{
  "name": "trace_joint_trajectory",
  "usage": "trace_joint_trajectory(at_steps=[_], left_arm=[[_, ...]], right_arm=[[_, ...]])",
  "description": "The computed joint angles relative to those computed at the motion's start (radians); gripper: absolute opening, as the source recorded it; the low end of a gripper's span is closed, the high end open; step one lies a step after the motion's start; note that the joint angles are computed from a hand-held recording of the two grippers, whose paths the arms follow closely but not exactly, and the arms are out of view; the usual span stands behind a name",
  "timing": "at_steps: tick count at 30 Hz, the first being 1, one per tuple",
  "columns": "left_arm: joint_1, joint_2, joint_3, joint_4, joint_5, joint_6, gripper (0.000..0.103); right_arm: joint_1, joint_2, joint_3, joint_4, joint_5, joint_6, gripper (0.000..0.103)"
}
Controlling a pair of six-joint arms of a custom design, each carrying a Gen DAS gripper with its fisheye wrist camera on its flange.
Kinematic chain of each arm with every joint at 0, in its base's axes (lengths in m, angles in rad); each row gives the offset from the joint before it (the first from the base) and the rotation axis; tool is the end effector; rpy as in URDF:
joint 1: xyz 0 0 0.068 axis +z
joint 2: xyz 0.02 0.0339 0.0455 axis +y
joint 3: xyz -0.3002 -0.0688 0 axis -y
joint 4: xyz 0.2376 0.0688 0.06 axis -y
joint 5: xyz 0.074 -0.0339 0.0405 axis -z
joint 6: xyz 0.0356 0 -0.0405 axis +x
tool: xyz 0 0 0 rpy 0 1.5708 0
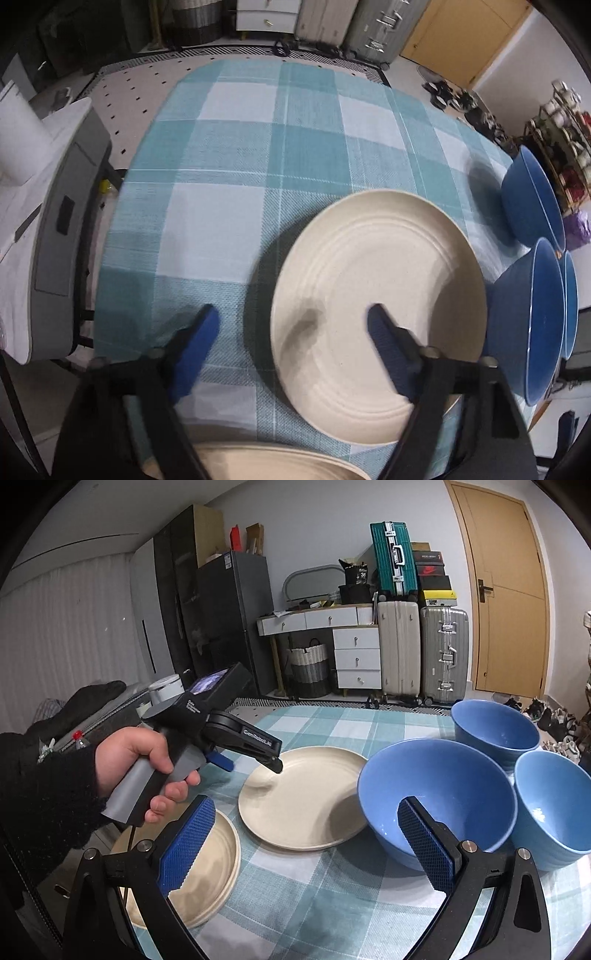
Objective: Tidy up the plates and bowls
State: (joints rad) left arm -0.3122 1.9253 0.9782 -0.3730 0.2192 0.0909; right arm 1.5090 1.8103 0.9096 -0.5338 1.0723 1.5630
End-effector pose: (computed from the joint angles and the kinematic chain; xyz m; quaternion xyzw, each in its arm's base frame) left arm 0.3199 -0.1114 0.1319 0.2108 0.9635 -0.1216 0.1115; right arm 0.0496 0.2957 0.1660 0.0579 0.8564 0.0408 0.5114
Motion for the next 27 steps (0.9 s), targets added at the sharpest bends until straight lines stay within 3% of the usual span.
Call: trace_joint_trajectory(at_steps=[2, 5, 7, 8, 12, 19, 23, 27], left_arm=[[0.001, 0.032, 0.025, -0.030, 0.007, 0.006, 0.051], [0.015, 0.045, 0.025, -0.020, 0.034, 0.002, 0.050], [0.022, 0.051, 0.026, -0.020, 0.036, 0.017, 0.039], [0.026, 0.058, 0.032, -0.028, 0.042, 0.023, 0.027], [0.052, 0.084, 0.055, -0.048, 0.084, 0.044, 0.012], [0.099, 0.109, 0.091, -0.097, 0.153, 0.091, 0.008], [0.097, 0.092, 0.080, -0.069, 0.113, 0.088, 0.008], [0.114, 0.105, 0.098, -0.088, 0.134, 0.105, 0.007]], right_arm=[[-0.025, -0.003, -0.011, 0.041, -0.023, -0.037, 0.101], [-0.073, -0.014, -0.038, 0.131, -0.081, -0.102, 0.101], [-0.089, -0.020, -0.046, 0.156, -0.090, -0.107, 0.101], [-0.092, -0.022, -0.051, 0.167, -0.089, -0.105, 0.101], [-0.099, -0.025, -0.047, 0.169, -0.087, -0.112, 0.101], [-0.114, -0.005, 0.040, 0.066, -0.093, -0.138, 0.101], [-0.111, 0.000, 0.092, -0.003, -0.041, -0.142, 0.101], [-0.125, 0.005, 0.131, -0.018, -0.043, -0.200, 0.101]])
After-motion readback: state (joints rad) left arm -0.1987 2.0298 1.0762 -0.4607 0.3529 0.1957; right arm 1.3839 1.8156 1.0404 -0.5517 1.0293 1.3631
